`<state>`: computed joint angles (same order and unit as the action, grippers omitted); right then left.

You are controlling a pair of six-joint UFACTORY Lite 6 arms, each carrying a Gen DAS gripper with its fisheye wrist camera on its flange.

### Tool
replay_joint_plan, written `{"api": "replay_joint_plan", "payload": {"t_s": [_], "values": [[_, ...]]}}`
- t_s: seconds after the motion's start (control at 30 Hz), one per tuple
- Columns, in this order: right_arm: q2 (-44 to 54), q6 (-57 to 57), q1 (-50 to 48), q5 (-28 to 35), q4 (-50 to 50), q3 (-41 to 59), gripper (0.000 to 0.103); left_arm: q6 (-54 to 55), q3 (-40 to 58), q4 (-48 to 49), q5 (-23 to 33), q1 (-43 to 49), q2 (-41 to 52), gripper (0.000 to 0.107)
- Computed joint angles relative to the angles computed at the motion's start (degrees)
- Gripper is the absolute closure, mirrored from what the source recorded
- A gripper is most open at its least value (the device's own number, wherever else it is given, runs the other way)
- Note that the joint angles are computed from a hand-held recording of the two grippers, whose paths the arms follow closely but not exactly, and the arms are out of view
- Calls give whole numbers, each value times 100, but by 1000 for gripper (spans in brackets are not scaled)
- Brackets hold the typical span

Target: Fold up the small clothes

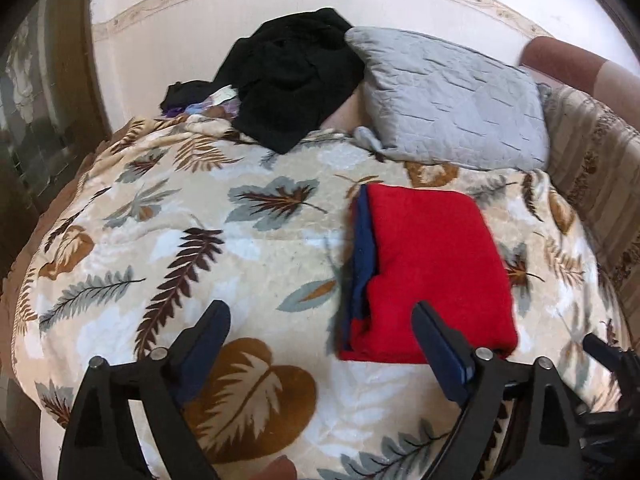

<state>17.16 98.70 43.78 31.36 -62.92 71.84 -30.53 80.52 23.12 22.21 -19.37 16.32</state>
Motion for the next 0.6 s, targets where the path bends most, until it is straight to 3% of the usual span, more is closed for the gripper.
{"api": "replay_joint_plan", "payload": {"t_s": [0.1, 0.27, 0.37, 0.6], "values": [[105, -127, 141, 315, -22, 149, 2, -175, 21, 117, 67, -106, -68, 7], [167, -339, 225, 617, 33, 329, 0, -255, 187, 52, 252, -239, -103, 7], [108, -300, 148, 550, 35, 274, 0, -900, 311, 714, 469, -417, -26, 7], [128, -263, 28, 583, 41, 320, 0, -1056, 571, 1002, 631, -553, 239, 7]]}}
